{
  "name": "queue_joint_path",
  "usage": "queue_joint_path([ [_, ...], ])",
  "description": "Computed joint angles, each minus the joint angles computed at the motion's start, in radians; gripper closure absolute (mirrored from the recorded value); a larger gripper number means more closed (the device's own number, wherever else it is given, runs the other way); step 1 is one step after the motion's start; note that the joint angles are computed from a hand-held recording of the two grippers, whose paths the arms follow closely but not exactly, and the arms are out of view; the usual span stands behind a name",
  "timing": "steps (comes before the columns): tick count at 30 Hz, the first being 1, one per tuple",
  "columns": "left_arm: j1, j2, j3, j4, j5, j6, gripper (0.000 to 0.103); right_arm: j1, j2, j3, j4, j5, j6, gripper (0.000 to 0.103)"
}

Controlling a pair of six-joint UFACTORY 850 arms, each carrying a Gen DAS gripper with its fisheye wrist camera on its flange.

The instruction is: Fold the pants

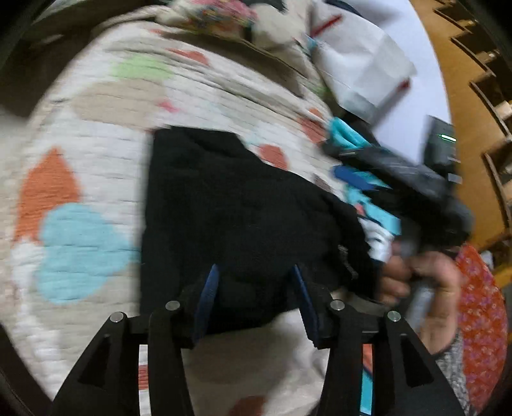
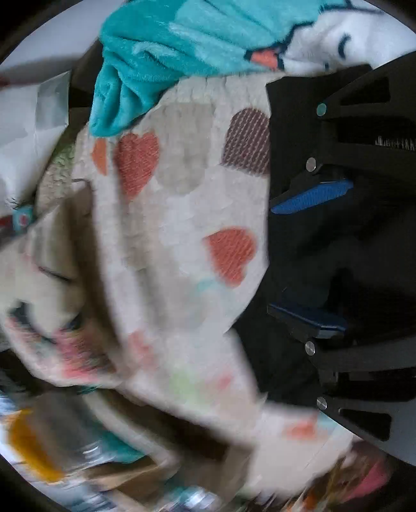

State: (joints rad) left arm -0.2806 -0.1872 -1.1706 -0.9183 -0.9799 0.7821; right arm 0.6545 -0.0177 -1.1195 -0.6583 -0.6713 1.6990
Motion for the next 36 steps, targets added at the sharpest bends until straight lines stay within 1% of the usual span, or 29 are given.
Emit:
queue_joint_path([
  [2,0.025,-0.011,-0.006,0.034,0.046,-0.077,0.056,0.005,0.008,0.005,-0.048,0.131,0.015,0.042],
  [3,0.035,-0.016,-0.007,0.044,0.058,-0.107,0.056,0.002,-0.001,0.002,-0.016,0.23,-0.032,0.042],
  [5,0.048,-0.017,-0.003,0.051,0.083,-0.128,0.056,-0.005,-0.041,-0.012,0.163,0.346,-0.206,0.042],
  [6,0.047,-0.014,0.003,0.06,0.104,-0.131,0.056,-0.007,-0.065,-0.022,0.268,0.359,-0.306,0.042],
  [7,0.045,-0.011,0.008,0.068,0.116,-0.13,0.056,-0.007,-0.094,-0.035,0.373,0.342,-0.406,0.042],
  [8,0.045,-0.011,0.011,0.073,0.117,-0.128,0.056,-0.011,-0.115,-0.048,0.449,0.304,-0.463,0.043],
  [9,0.047,-0.012,0.015,0.074,0.113,-0.124,0.056,-0.013,-0.138,-0.067,0.488,0.227,-0.479,0.043],
  [10,0.045,-0.015,0.017,0.074,0.11,-0.123,0.056,-0.02,-0.147,-0.073,0.485,0.138,-0.454,0.045],
  [11,0.039,-0.018,0.017,0.072,0.113,-0.123,0.056,-0.017,-0.143,-0.072,0.44,0.09,-0.386,0.05],
  [12,0.036,-0.022,0.018,0.068,0.112,-0.119,0.056,-0.01,-0.137,-0.077,0.375,0.027,-0.301,0.05],
  [13,0.031,-0.027,0.018,0.063,0.112,-0.113,0.056,0.002,-0.141,-0.095,0.306,-0.077,-0.215,0.045],
  [14,0.028,-0.03,0.018,0.059,0.112,-0.108,0.056,0.015,-0.135,-0.095,0.234,-0.153,-0.144,0.043],
  [15,0.026,-0.034,0.02,0.052,0.108,-0.1,0.056,0.025,-0.13,-0.099,0.195,-0.186,-0.111,0.043],
  [16,0.021,-0.038,0.02,0.044,0.104,-0.093,0.055,0.031,-0.116,-0.099,0.161,-0.178,-0.082,0.043],
  [17,0.015,-0.041,0.021,0.04,0.105,-0.087,0.055,0.023,-0.1,-0.083,0.151,-0.128,-0.083,0.043],
  [18,0.006,-0.043,0.023,0.036,0.111,-0.083,0.053,0.02,-0.098,-0.09,0.144,-0.076,-0.107,0.043],
  [20,-0.001,-0.042,0.035,0.014,0.123,-0.066,0.048,0.014,-0.133,-0.141,0.169,-0.001,-0.24,0.043],
  [22,-0.006,-0.031,0.053,0.001,0.144,-0.054,0.047,-0.004,-0.198,-0.224,0.273,0.059,-0.436,0.043],
  [23,-0.012,-0.027,0.057,0.005,0.155,-0.048,0.048,-0.007,-0.251,-0.283,0.331,0.06,-0.539,0.043],
  [24,-0.02,-0.021,0.061,0.021,0.17,-0.044,0.056,-0.006,-0.291,-0.328,0.364,0.04,-0.608,0.043],
  [25,-0.032,-0.013,0.064,0.061,0.194,-0.053,0.067,-0.007,-0.336,-0.381,0.395,0.008,-0.667,0.042],
  [26,-0.04,-0.011,0.063,0.089,0.205,-0.062,0.086,-0.016,-0.392,-0.437,0.457,-0.031,-0.75,0.041],
  [28,-0.038,-0.012,0.063,0.091,0.204,-0.049,0.091,-0.024,-0.475,-0.519,0.532,-0.129,-0.829,0.041],
  [29,-0.034,-0.016,0.06,0.088,0.198,-0.045,0.092,-0.027,-0.505,-0.546,0.544,-0.171,-0.842,0.056],
  [30,-0.025,-0.021,0.055,0.076,0.181,-0.036,0.093,-0.02,-0.514,-0.555,0.514,-0.185,-0.827,0.058],
  [31,-0.011,-0.028,0.049,0.064,0.158,-0.03,0.093,-0.017,-0.504,-0.547,0.514,-0.163,-0.826,0.071],
  [32,0.0,-0.037,0.041,0.055,0.137,-0.033,0.094,-0.02,-0.494,-0.537,0.537,-0.141,-0.835,0.086],
  [33,0.008,-0.045,0.034,0.048,0.12,-0.034,0.094,-0.021,-0.484,-0.53,0.556,-0.125,-0.834,0.089],
  [36,0.037,-0.057,0.018,0.031,0.089,-0.021,0.096,-0.018,-0.489,-0.549,0.559,-0.126,-0.822,0.091],
])
